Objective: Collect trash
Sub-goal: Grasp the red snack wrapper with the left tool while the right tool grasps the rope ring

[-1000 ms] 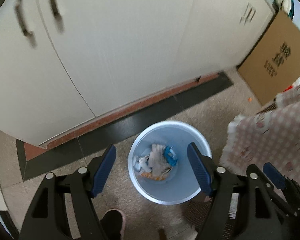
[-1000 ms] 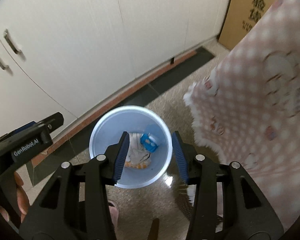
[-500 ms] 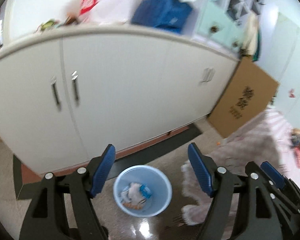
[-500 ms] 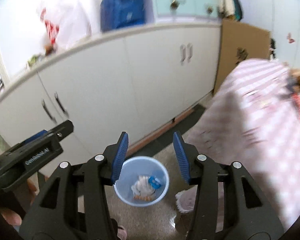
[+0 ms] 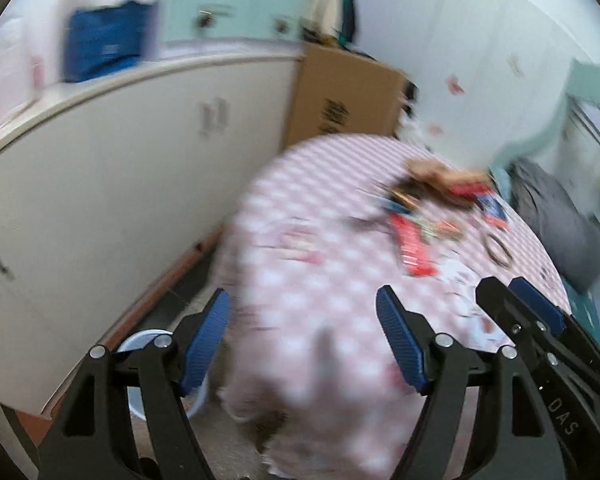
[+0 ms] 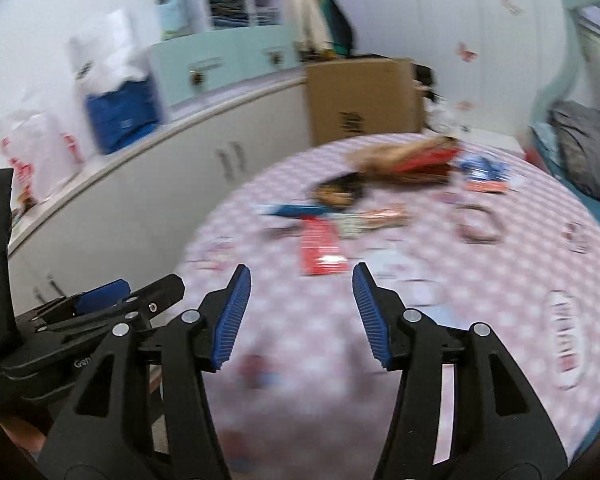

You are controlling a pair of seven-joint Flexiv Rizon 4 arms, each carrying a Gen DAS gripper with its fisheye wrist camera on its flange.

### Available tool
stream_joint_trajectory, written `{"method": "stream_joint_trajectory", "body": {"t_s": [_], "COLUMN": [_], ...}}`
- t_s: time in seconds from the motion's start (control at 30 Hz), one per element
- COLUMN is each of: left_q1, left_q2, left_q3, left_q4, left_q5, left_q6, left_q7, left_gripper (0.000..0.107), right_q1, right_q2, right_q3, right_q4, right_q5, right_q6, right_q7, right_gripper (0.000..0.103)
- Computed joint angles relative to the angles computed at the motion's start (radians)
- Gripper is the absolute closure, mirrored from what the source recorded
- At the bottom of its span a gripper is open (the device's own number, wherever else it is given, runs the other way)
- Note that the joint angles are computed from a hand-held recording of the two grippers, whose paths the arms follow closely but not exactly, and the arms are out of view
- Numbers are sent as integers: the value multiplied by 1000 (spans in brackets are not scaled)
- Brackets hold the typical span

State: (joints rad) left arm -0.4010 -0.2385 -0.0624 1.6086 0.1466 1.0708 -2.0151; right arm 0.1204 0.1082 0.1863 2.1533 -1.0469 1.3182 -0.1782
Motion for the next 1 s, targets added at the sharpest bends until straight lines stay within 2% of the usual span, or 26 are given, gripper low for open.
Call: {"method": "stream_joint_trajectory", "body": {"t_s": [0.1,0.2,0.33,0.4,0.47,0.57,0.67,0.73,0.8,0.83,0.93,1.0], "left_q1": [-19,-52,-103,-115,-115,-130,-140,-145,-144,-141,-126,-111], "left_q2": [-92,-167,-265,-292,-311,-343,-362,-367,-368,-365,-358,-345], "left_q3": [-42,-30,10,23,25,43,54,59,61,61,49,35], "left_q4": [-118,-205,-351,-393,-424,-483,-518,-528,-527,-522,-499,-466], "left_q5": [-2,-35,-1,7,-2,18,38,54,52,49,27,1], "left_q6": [-56,-102,-194,-221,-245,-275,-293,-293,-289,-284,-258,-226], "left_q7": [32,35,23,21,29,26,42,59,55,52,63,75], "left_gripper": [33,33,33,35,42,51,60,62,73,77,85,88], "right_q1": [-27,-45,-58,-40,-30,-26,-31,-30,-23,-18,-8,-5], "right_q2": [41,56,42,27,-4,-56,-96,-116,-135,-146,-152,-147], "right_q3": [-28,-37,-59,-74,-83,-86,-94,-99,-99,-96,-96,-94], "right_q4": [40,56,47,34,-2,-51,-92,-117,-144,-160,-176,-167], "right_q5": [92,189,312,435,518,572,559,538,558,593,611,607], "right_q6": [-21,-39,-49,-54,-77,-107,-129,-149,-175,-193,-224,-219], "right_q7": [-105,-216,-393,-526,-630,-695,-711,-719,-754,-791,-825,-832], "right_gripper": [50,50,50,50,50,50,51,51,61,70,75,85]}}
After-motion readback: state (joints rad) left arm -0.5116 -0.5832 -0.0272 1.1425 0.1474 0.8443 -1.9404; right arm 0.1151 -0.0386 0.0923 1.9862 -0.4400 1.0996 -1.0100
